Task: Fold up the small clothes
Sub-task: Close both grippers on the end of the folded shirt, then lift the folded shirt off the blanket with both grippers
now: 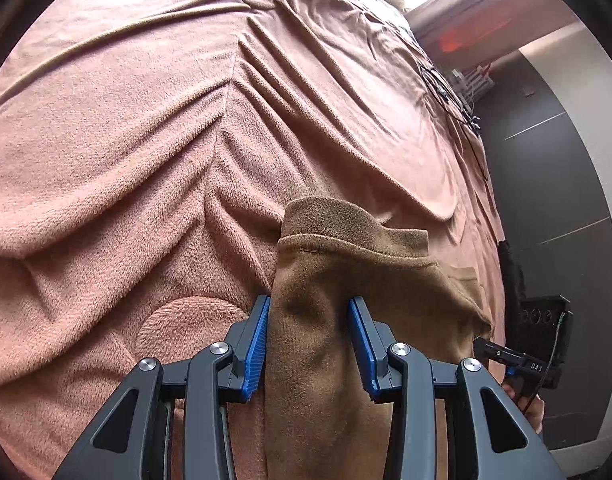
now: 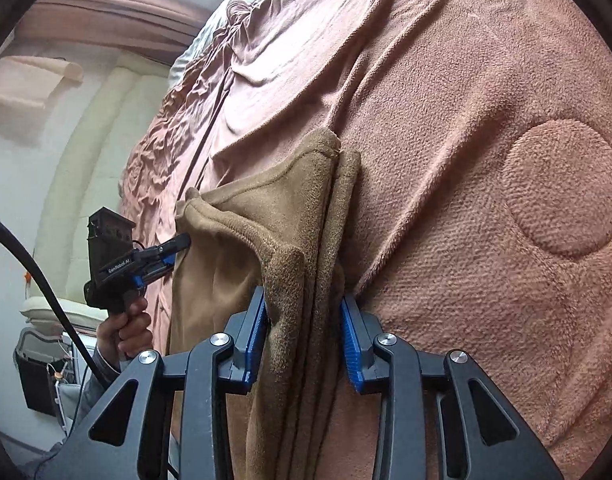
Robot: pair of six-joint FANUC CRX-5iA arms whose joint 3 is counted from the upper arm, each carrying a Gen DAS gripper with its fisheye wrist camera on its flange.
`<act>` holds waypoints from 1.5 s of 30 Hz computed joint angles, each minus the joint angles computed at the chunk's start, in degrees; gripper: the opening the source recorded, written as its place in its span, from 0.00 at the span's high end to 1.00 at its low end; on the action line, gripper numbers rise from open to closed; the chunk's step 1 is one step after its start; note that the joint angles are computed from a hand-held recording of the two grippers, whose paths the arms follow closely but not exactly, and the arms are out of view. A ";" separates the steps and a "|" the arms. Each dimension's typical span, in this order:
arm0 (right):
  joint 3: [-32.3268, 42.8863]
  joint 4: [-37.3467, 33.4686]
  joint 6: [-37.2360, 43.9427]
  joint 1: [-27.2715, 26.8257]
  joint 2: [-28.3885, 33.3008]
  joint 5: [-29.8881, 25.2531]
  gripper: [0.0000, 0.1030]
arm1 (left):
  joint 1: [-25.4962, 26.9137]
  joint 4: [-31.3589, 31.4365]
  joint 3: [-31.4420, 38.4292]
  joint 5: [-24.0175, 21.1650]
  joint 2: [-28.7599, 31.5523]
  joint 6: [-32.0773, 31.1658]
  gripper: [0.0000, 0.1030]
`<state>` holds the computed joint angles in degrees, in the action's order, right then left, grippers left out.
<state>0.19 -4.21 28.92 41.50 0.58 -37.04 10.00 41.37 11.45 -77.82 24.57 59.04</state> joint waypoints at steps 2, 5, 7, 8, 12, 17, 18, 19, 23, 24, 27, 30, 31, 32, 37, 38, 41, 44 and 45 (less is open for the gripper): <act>0.40 -0.69 0.82 -0.36 0.57 0.56 0.70 | -0.37 0.04 0.41 0.27 0.38 -0.24 0.63; 0.66 2.88 -1.25 0.59 0.96 -1.05 0.78 | -0.70 0.19 1.56 -0.65 1.37 0.29 0.82; 0.55 5.89 -2.41 1.71 0.80 -1.88 0.85 | -1.04 -0.64 1.88 -0.50 0.95 0.18 0.87; 0.32 8.06 -3.51 2.48 0.64 -2.16 0.87 | -1.12 -0.73 1.88 -0.40 0.59 -0.44 0.91; 0.16 13.91 -6.83 4.72 0.23 -3.62 0.89 | -0.60 1.40 0.78 -0.17 -0.84 -1.58 0.93; 0.29 21.21 -12.13 8.02 0.16 -5.19 0.89 | 0.11 3.30 -0.38 -0.17 -2.98 -2.99 0.94; 0.17 22.55 -13.10 8.64 0.05 -5.51 0.89 | 0.24 3.65 -0.65 -0.14 -3.51 -3.39 0.94; 0.04 24.01 -14.15 9.28 -0.09 -5.87 0.89 | 0.29 3.94 -0.85 -0.06 -3.97 -3.62 0.94; -2.39 29.61 -18.52 12.02 -2.51 -6.58 0.89 | 0.93 5.88 -1.95 -0.21 -6.02 -4.38 0.94; -2.37 30.75 -19.26 12.52 -2.54 -6.76 0.89 | 1.09 6.28 -2.24 -0.23 -6.65 -4.65 0.94; -4.01 34.98 -22.33 14.62 -4.25 -7.45 0.90 | 1.54 7.70 -2.97 -0.51 -8.37 -5.42 0.94; -5.70 39.10 -25.44 16.68 -5.75 -8.22 0.90 | 1.95 9.19 -3.60 -1.07 -10.03 -5.98 0.94; -6.09 40.36 -26.29 17.40 -6.17 -8.64 0.90 | 2.10 9.68 -3.86 -1.27 -10.69 -6.24 0.95; -6.53 41.64 -27.20 18.23 -6.70 -9.21 0.90 | 2.26 10.08 -3.87 -1.52 -11.17 -6.36 0.95; -8.35 47.41 -31.38 22.24 -9.45 -12.35 0.90 | 2.90 12.16 -4.89 -2.59 -14.26 -7.40 0.95; -8.76 48.73 -32.22 23.25 -10.07 -13.18 0.90 | 3.01 12.66 -5.05 -2.80 -14.87 -7.62 0.95; -9.54 52.36 -34.36 26.16 -11.79 -16.01 0.90 | 3.35 14.30 -5.60 -3.45 -16.82 -8.13 0.95; -10.44 56.42 -36.64 29.23 -13.18 -19.27 0.90 | 3.58 15.67 -6.18 -4.03 -18.83 -8.89 0.95; -10.72 57.85 -37.49 30.52 -13.74 -20.65 0.90 | 3.60 16.19 -6.35 -4.27 -19.41 -9.05 0.95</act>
<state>-10.53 53.64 -8.57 72.03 -13.16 -57.69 13.60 57.56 5.10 -82.09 5.16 49.99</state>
